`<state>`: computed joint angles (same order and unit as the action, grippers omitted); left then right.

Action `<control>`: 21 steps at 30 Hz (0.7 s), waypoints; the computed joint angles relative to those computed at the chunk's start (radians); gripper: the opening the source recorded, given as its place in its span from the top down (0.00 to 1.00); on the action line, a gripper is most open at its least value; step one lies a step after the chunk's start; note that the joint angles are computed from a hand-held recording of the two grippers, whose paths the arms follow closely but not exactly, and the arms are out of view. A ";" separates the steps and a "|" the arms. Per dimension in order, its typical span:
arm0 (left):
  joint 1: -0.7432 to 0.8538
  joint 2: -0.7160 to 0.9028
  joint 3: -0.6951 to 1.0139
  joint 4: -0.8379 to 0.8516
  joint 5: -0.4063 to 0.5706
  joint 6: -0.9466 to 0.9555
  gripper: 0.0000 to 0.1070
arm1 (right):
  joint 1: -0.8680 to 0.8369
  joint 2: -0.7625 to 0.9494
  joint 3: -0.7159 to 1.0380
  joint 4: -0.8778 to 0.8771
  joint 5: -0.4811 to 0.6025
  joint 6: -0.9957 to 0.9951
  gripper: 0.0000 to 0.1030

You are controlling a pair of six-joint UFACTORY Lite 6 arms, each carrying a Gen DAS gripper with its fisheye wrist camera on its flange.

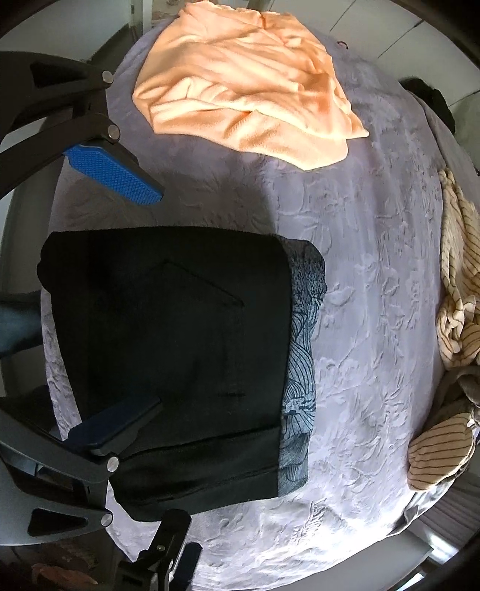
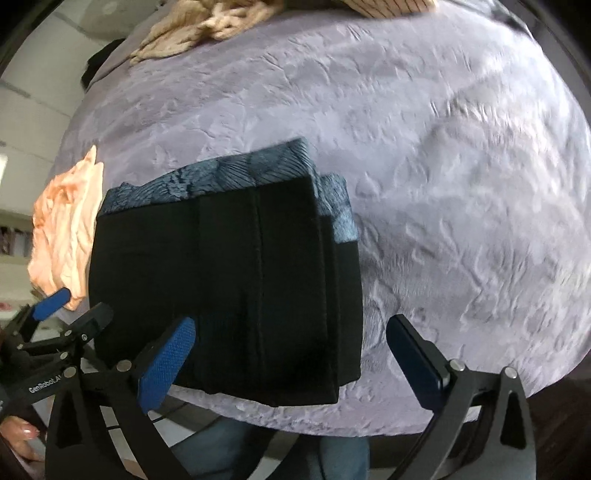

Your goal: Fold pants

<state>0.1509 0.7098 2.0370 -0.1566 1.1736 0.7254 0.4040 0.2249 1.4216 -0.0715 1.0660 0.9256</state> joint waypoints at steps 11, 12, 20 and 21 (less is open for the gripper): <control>0.011 -0.064 -0.078 0.012 -0.063 0.006 0.04 | 0.048 0.078 0.108 -0.028 0.104 0.039 0.00; 0.010 -0.070 -0.087 0.016 -0.067 0.004 0.04 | 0.054 0.081 0.112 -0.038 0.115 0.049 0.00; -0.004 -0.138 -0.190 0.051 -0.118 0.006 0.04 | 0.091 0.106 0.139 -0.085 0.167 0.095 0.00; -0.005 -0.143 -0.196 0.050 -0.120 0.006 0.04 | 0.094 0.106 0.141 -0.087 0.171 0.097 0.00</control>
<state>0.1463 0.5670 1.8412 -0.1062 1.0531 0.7315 0.4980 0.3312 1.5621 -0.1583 1.2370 1.0228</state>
